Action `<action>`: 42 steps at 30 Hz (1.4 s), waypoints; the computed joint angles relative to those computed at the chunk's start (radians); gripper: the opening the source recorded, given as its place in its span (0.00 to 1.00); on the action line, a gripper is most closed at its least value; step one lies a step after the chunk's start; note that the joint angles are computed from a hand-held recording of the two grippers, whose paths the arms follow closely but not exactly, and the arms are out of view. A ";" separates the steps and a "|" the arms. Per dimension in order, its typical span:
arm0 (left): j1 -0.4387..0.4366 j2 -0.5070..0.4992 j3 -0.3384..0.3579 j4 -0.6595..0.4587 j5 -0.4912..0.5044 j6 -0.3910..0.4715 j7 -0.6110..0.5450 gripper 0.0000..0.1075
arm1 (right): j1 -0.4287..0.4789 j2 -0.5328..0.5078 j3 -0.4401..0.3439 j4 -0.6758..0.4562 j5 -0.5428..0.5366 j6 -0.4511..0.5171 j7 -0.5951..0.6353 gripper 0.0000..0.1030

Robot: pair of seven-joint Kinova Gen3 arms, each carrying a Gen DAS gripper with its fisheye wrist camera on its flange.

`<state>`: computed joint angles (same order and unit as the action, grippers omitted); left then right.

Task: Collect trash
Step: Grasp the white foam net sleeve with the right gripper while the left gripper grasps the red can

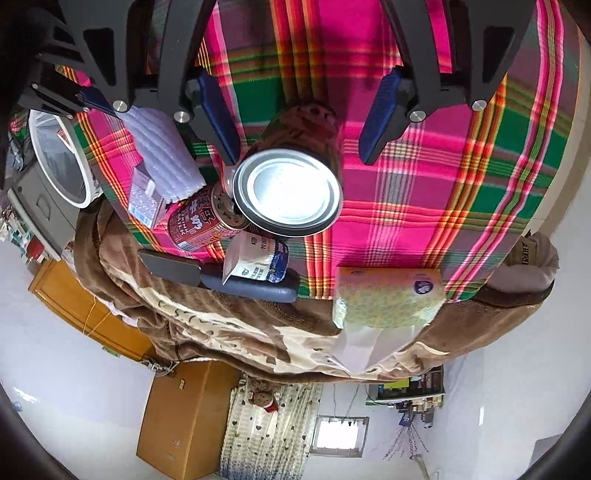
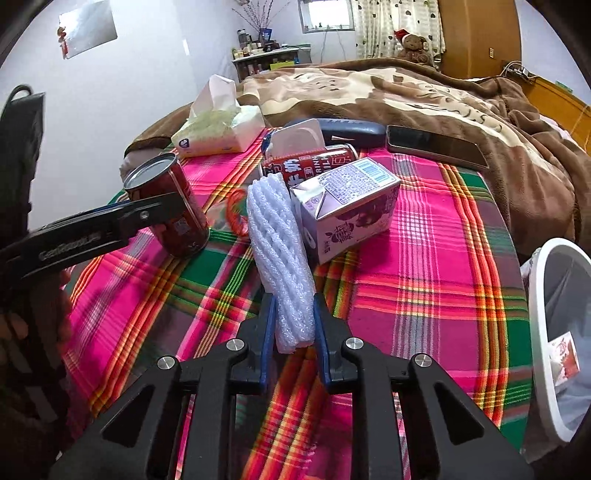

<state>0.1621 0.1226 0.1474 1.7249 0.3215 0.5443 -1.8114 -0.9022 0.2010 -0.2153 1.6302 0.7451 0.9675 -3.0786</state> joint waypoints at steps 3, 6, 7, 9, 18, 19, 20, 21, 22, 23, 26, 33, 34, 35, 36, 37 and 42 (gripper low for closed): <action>0.009 0.015 0.001 -0.009 -0.018 -0.010 0.017 0.62 | 0.001 0.002 0.001 -0.003 0.001 0.004 -0.004 0.20; 0.027 0.034 -0.003 -0.025 -0.057 -0.010 0.057 0.61 | 0.003 -0.001 0.003 0.003 0.002 -0.002 -0.014 0.20; 0.029 0.036 -0.002 -0.025 -0.061 -0.016 0.064 0.61 | 0.004 -0.002 0.003 0.006 0.002 -0.002 -0.017 0.20; 0.015 0.046 0.009 -0.030 -0.039 -0.010 0.049 0.61 | 0.009 -0.009 0.002 0.016 0.001 -0.013 -0.022 0.20; 0.039 0.037 0.004 -0.023 -0.095 -0.024 0.100 0.53 | 0.017 -0.016 -0.004 0.030 0.006 -0.028 -0.025 0.20; 0.041 0.037 0.003 -0.025 -0.100 -0.024 0.105 0.53 | 0.016 -0.018 -0.005 0.031 0.008 -0.027 -0.028 0.20; 0.044 0.035 0.002 -0.023 -0.104 -0.024 0.112 0.53 | 0.017 -0.019 -0.005 0.032 0.008 -0.028 -0.029 0.20; 0.040 0.032 0.005 -0.021 -0.099 -0.022 0.107 0.53 | 0.017 -0.020 -0.006 0.033 0.009 -0.029 -0.030 0.20; 0.041 0.028 0.006 -0.016 -0.098 -0.024 0.108 0.52 | 0.017 -0.021 -0.007 0.034 0.011 -0.028 -0.032 0.20; 0.040 0.022 0.006 -0.009 -0.095 -0.027 0.107 0.52 | 0.016 -0.022 -0.008 0.036 0.012 -0.027 -0.034 0.20; 0.041 0.004 0.006 0.007 -0.093 -0.025 0.111 0.52 | 0.014 -0.025 -0.012 0.039 0.015 -0.025 -0.039 0.20; 0.046 -0.053 0.003 0.048 -0.081 -0.013 0.110 0.52 | 0.011 -0.046 -0.026 0.052 0.028 -0.029 -0.054 0.20; 0.049 -0.060 0.002 0.051 -0.086 -0.014 0.114 0.52 | 0.010 -0.051 -0.029 0.055 0.031 -0.031 -0.055 0.20; 0.052 -0.072 0.002 0.059 -0.085 -0.017 0.114 0.52 | 0.010 -0.055 -0.032 0.056 0.032 -0.030 -0.056 0.20; 0.054 -0.081 0.001 0.062 -0.083 -0.013 0.114 0.52 | 0.011 -0.057 -0.035 0.058 0.034 -0.030 -0.057 0.20; 0.057 -0.088 0.001 0.064 -0.087 -0.012 0.120 0.52 | 0.010 -0.062 -0.038 0.062 0.038 -0.032 -0.063 0.20; 0.077 -0.126 0.004 0.077 -0.110 -0.007 0.149 0.52 | 0.007 -0.084 -0.054 0.076 0.062 -0.019 -0.096 0.20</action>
